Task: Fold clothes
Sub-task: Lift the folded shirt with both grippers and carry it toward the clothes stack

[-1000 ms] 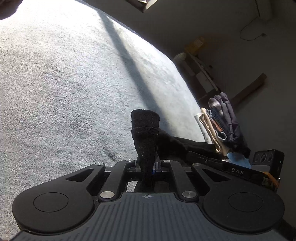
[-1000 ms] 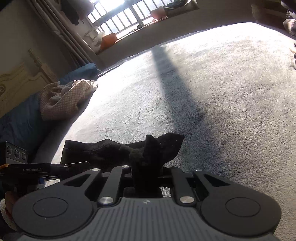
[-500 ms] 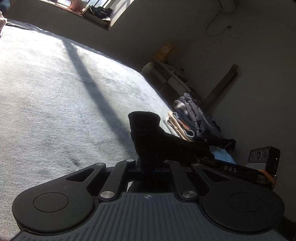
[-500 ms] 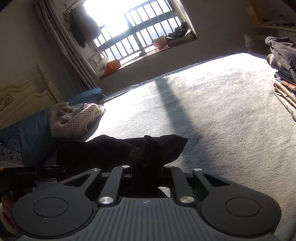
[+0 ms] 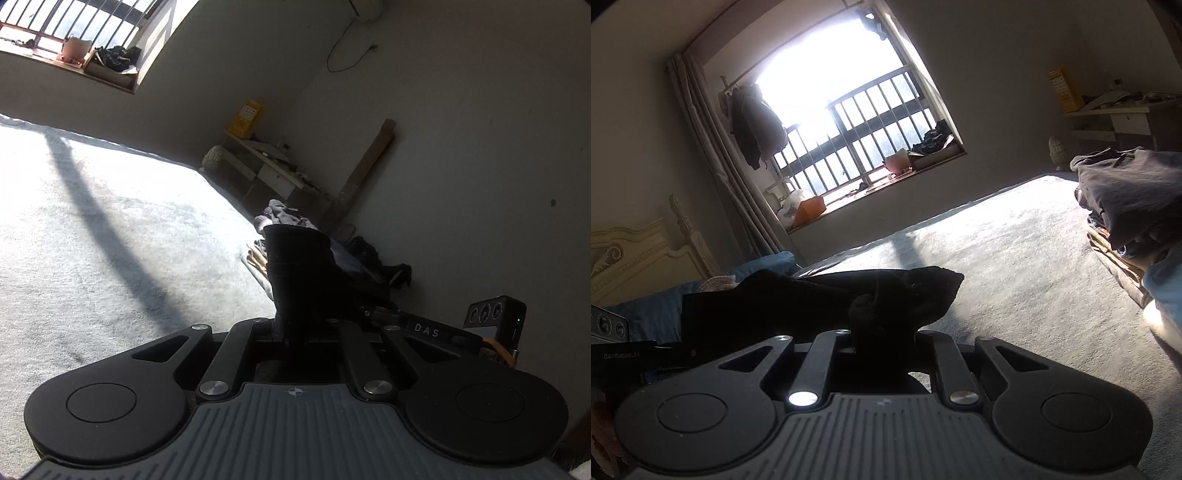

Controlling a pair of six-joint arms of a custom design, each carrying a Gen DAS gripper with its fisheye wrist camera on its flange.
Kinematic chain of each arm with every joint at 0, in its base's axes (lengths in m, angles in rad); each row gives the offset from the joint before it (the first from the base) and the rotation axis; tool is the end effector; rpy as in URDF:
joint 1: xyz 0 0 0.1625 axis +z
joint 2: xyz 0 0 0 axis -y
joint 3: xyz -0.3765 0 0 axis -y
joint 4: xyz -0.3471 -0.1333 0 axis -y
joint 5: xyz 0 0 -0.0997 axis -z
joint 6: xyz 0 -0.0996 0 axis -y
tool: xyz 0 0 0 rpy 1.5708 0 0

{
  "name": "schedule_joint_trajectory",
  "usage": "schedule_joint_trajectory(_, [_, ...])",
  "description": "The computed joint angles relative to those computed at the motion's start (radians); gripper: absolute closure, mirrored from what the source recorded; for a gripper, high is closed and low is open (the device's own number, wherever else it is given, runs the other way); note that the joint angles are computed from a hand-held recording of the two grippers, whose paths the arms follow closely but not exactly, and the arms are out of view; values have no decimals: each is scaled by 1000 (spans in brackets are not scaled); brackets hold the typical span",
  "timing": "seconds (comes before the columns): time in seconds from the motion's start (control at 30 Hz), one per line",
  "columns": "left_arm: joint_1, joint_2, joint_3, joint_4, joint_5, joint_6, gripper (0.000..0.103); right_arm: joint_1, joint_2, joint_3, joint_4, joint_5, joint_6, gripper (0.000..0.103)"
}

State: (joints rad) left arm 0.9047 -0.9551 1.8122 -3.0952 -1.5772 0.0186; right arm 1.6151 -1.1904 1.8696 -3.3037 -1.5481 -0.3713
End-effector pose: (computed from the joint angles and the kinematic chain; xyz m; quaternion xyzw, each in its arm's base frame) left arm -0.2569 -0.5416 0.1909 -0.3182 -0.8897 0.3095 0.1071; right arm 0.1596 -0.5392 0.3315 0.1839 -0.8446 0.4977 0.0722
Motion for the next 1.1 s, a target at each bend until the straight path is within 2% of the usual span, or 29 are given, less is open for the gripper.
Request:
schedule_joint_trajectory(0.17, [-44, 21, -84, 99, -57, 35, 99, 19, -87, 37, -57, -14, -40, 90])
schedule_joint_trajectory(0.3, [-80, 64, -188, 205, -139, 63, 99, 40, -168, 43, -77, -48, -91, 90])
schedule_joint_trajectory(0.57, [-145, 231, -399, 340, -329, 60, 99, 83, -301, 37, -132, -193, -254, 90])
schedule_joint_trajectory(0.8, [-182, 372, -525, 402, -431, 97, 99, 69, -378, 35, -178, -284, -359, 90])
schedule_joint_trajectory(0.93, [-188, 472, -633, 438, -478, 90, 99, 29, -402, 28, -198, -278, -398, 90])
schedule_joint_trajectory(1.1, [-198, 569, -738, 461, -518, 62, 99, -44, -443, 37, -200, -226, -410, 90])
